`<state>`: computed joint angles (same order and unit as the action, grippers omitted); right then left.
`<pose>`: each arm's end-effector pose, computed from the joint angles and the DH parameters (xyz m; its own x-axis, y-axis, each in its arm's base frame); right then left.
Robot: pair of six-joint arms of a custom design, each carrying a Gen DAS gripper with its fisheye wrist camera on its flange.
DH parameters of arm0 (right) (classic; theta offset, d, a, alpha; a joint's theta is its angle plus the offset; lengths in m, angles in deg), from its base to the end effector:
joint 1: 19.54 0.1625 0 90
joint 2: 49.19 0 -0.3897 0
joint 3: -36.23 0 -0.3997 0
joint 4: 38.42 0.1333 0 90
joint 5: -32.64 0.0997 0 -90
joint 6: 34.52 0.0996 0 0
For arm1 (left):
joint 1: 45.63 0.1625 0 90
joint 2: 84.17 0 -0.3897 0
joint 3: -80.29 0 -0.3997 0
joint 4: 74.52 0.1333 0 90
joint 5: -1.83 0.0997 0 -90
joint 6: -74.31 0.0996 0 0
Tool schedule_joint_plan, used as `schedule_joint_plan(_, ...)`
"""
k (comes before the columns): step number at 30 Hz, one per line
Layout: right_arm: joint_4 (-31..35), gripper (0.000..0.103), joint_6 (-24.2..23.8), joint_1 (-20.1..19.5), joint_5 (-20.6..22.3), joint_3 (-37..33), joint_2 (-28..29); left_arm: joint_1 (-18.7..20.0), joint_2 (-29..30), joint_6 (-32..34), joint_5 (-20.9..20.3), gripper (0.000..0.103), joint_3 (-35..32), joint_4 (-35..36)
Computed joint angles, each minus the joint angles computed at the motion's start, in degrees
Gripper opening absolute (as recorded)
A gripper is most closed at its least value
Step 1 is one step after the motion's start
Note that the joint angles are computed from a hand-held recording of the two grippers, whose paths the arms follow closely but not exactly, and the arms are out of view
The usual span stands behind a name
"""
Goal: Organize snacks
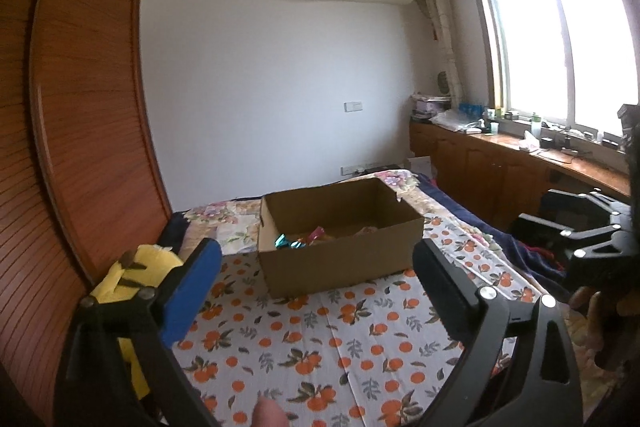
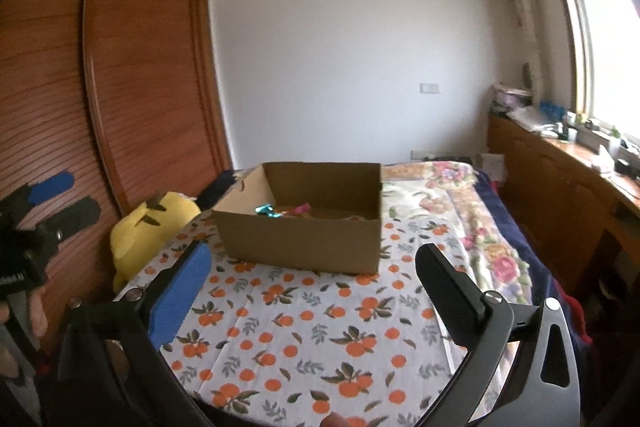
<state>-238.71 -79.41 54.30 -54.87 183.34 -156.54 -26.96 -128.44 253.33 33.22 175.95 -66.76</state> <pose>0.0437 -0.3438 0.3397 -0.7534 -0.0568 0.6551 -0.6195 0.3953 -0.6782 -0.3749 -0.3571 0.0265 -0.5953 0.3486 -0.7240 0.8033 0.2808 -0.5253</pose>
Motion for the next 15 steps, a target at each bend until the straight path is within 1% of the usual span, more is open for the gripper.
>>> schedule_joint_plan(3,-4.27,0.103,-0.56,0.46,-1.88,2.70,-1.09,-1.97,1.80,-3.64,-3.20,0.097,0.80,1.90)
schedule_joint_plan(6,-5.65,0.103,0.16,-0.31,-2.10,5.31,-3.49,-3.53,3.50,-7.70,-5.11,0.097,1.55,3.74)
schedule_joint_plan(8,-7.02,0.103,0.22,-1.12,-1.81,7.01,-4.55,-4.56,3.48,-10.21,-5.26,0.097,3.14,3.92)
schedule_joint_plan(10,-8.83,0.103,-0.71,-2.05,-1.38,8.67,-5.08,-5.16,3.55,-13.07,-4.43,0.097,4.13,5.13)
schedule_joint_plan(12,-8.99,0.103,-1.06,-3.22,-0.67,10.04,-6.24,-5.84,3.80,-15.95,-4.38,0.097,4.91,6.49)
schedule_joint_plan(14,-9.00,0.103,-1.22,-5.00,0.13,11.50,-7.36,-6.31,3.68,-18.03,-4.37,0.097,5.89,6.89)
schedule_joint_plan(15,-9.58,0.103,-1.37,-6.40,1.23,12.48,-8.03,-6.56,3.55,-19.46,-4.48,0.097,6.54,6.93)
